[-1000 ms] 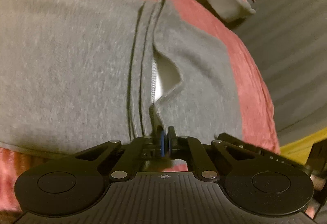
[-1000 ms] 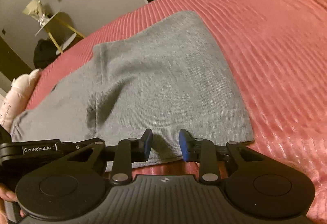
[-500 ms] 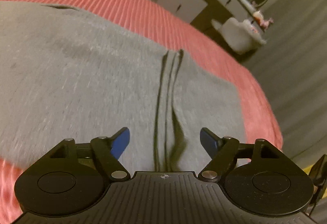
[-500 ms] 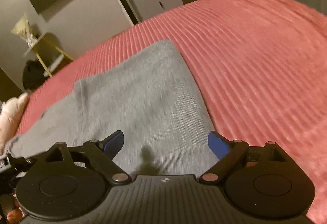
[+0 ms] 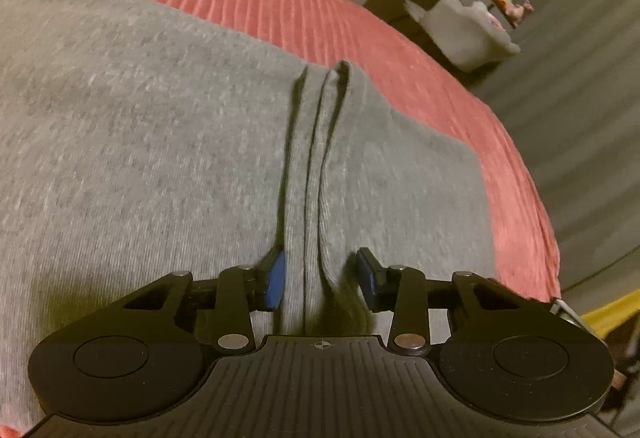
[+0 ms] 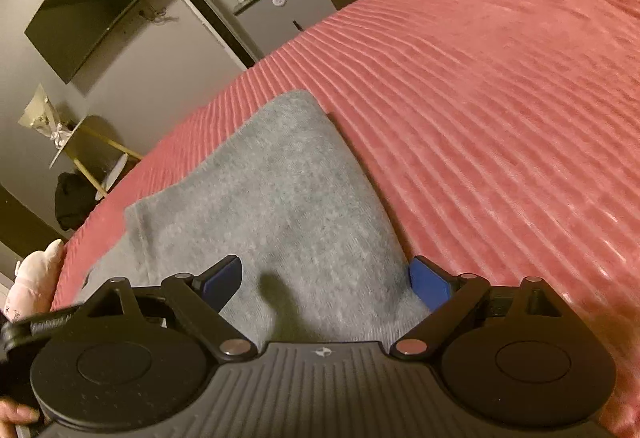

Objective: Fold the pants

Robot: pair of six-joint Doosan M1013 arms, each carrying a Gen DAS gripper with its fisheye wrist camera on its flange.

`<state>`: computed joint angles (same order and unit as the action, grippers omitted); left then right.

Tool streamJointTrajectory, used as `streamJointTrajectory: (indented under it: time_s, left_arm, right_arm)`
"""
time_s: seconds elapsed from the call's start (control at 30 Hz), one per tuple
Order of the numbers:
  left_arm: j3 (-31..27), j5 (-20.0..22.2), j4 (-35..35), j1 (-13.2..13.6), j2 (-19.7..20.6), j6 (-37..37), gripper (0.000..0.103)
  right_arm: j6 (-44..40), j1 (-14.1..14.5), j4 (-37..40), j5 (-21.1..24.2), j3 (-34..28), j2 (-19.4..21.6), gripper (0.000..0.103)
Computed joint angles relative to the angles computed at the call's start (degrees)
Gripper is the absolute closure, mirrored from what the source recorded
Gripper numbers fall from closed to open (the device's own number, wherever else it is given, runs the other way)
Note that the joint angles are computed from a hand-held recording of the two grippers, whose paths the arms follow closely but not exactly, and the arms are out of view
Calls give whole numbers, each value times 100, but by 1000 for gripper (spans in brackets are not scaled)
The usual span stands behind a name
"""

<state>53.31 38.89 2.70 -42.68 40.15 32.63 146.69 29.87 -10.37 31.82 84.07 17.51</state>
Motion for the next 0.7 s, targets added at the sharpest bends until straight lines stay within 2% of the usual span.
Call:
streamJointTrajectory:
  time_s: [0.1,0.17,0.23,0.3,0.4,0.5,0.6,0.7]
  left_arm:
    - [-27,-79,-156,23,31,117,62]
    - [-60,94,1,11,42,141,70]
    - [-64,53,-42,15,41,89,83]
    - [21,-52,14,4,-7,25,85]
    - [33,-36,626,-94,-61,-235,87]
    - [227,-345,1041,-152,-216,-503,87]
    - [374,-425,1410,-178,-328,-860,87]
    - [550,-465,1395,-130,-435,-1179,87]
  right_arm:
    - [-233,-36,287,212,-145,133,10]
    - [-273,24,71,334,-230,179,10]
    - [-278,72,-84,419,-271,195,10]
    - [-233,78,-119,405,-266,189,10]
    - [-42,91,-246,282,-193,136,10]
    - [260,143,-666,36,-66,44,10]
    - [265,167,-782,-92,-21,-1,10]
    - [146,175,-722,-112,-20,-4,10]
